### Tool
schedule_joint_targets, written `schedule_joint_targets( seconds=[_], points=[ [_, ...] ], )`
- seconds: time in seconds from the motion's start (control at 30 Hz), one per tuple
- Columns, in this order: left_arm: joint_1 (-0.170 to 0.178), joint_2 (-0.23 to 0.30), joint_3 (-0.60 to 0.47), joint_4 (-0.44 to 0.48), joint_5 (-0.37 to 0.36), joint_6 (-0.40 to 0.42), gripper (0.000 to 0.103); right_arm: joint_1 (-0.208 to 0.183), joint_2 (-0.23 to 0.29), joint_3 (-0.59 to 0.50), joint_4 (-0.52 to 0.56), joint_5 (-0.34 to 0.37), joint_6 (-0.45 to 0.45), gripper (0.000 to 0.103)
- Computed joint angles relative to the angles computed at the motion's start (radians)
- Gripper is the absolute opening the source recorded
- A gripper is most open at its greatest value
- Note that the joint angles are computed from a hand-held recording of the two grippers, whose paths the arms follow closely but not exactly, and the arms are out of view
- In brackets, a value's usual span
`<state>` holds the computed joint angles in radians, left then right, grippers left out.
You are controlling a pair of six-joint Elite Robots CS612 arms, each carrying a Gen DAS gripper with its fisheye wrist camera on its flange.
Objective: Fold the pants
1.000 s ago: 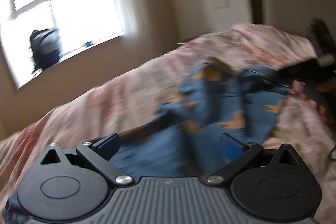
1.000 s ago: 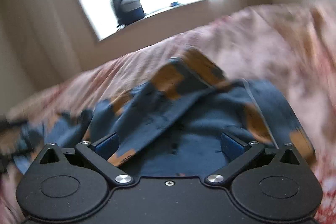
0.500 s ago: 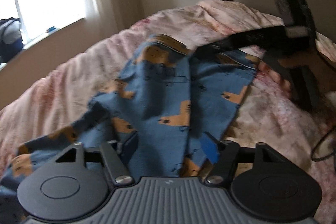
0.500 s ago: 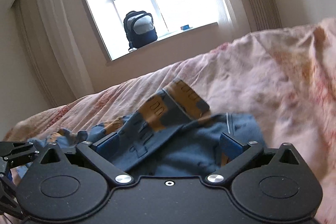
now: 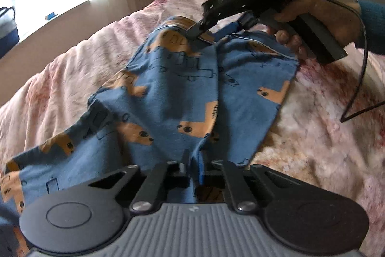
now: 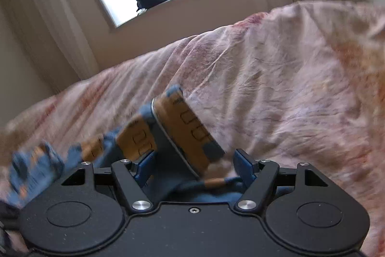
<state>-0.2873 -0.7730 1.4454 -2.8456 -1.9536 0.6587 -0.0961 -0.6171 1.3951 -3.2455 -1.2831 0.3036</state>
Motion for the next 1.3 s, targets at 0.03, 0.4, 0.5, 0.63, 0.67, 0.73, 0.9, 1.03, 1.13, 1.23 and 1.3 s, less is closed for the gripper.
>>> schedule_joint_targets(
  seconds=[0.03,0.4,0.5,0.63,0.67,0.73,0.9,1.03,1.13,1.23,1.3],
  points=[
    [0.002,0.001,-0.005,0.005,-0.003,-0.015,0.003,-0.007,0.003,-0.002,-0.007,0.026,0.045,0.073],
    [0.029,0.008,-0.051,-0.023,-0.064,-0.132,0.000,-0.001,-0.047,0.022,-0.060,-0.006,0.021,0.004],
    [0.046,0.002,-0.057,-0.030,-0.132,-0.120,0.000,-0.002,-0.091,0.055,-0.084,-0.009,-0.019,0.004],
    [0.054,-0.010,-0.037,-0.019,-0.193,-0.010,0.000,-0.008,-0.168,0.151,-0.094,-0.022,-0.053,0.004],
    [0.052,-0.013,-0.028,-0.009,-0.192,0.019,0.000,-0.008,-0.189,0.188,-0.095,-0.037,-0.063,0.004],
    [0.043,-0.021,-0.011,0.020,-0.174,0.061,0.000,-0.005,-0.217,0.248,-0.090,-0.075,-0.076,0.004],
    [0.025,-0.021,-0.013,0.118,-0.119,0.108,0.018,0.012,-0.214,0.336,-0.066,-0.192,-0.020,0.005],
    [0.032,-0.017,-0.054,0.179,-0.122,0.089,0.065,0.034,-0.186,0.353,-0.128,-0.281,0.076,0.021],
    [0.021,-0.023,-0.114,0.261,-0.061,0.157,0.071,0.058,-0.168,0.361,-0.222,-0.352,0.052,0.058],
    [-0.010,-0.009,-0.193,0.305,0.007,0.160,0.076,0.073,-0.158,0.370,-0.308,-0.412,-0.031,0.085],
    [-0.033,0.009,-0.244,0.341,0.013,0.155,0.077,0.071,-0.152,0.378,-0.353,-0.430,-0.048,0.085]
  ],
)
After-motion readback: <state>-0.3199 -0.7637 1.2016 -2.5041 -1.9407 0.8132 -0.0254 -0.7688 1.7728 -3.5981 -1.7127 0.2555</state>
